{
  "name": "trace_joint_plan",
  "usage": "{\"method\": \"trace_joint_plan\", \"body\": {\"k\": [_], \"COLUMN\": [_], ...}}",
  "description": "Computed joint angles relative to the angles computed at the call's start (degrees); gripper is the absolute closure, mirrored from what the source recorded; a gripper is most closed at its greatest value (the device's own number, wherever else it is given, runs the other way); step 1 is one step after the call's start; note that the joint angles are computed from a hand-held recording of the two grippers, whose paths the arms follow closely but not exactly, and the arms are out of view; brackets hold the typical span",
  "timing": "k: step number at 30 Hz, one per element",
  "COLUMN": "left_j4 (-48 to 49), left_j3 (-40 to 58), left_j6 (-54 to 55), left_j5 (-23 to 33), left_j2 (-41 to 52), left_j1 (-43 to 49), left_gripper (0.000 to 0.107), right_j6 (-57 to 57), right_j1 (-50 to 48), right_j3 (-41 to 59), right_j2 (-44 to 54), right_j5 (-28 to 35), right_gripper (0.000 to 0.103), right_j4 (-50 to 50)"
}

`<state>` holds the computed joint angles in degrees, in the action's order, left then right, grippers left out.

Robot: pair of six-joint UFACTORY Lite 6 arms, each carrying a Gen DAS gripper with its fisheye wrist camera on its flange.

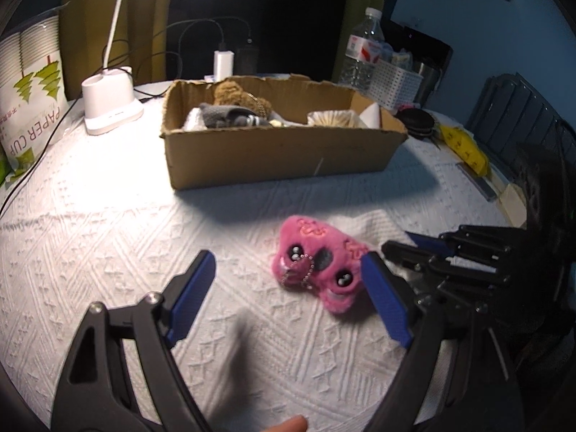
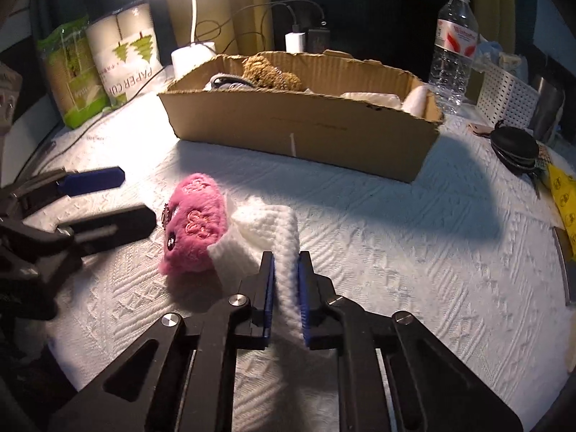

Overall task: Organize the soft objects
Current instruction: 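Grasp the white paper towel with the right tool while the left grasps the pink plush keychain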

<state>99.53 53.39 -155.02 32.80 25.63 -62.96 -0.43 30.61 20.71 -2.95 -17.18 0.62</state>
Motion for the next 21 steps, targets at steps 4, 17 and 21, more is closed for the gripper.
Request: {"method": "trace_joint_plan", "body": {"k": [4,17,21], "left_j4": [-2.5,-14.5,-12.7], "left_j3": [4.5,18.0,18.1], "left_j6": [4.0,21.0,20.6], "left_j5": [-1.5,-6.8,-7.2], "left_j2": [3.5,14.0,14.1], "left_j1": [0.7,4.2,4.3], "left_gripper": [0.019,0.019,0.037], "right_j6": [9.1,37.1,42.2], "right_j1": [-5.4,-20.7,-23.4], "right_j3": [-1.5,-3.1,-2.4], "right_j2": [-3.9,-9.7,-9.9], "right_j5": [0.7,-3.1,-4.7], "right_gripper": [0.091,0.091,0.091], "right_j4": [-11.9,-48.0,-54.7]}}
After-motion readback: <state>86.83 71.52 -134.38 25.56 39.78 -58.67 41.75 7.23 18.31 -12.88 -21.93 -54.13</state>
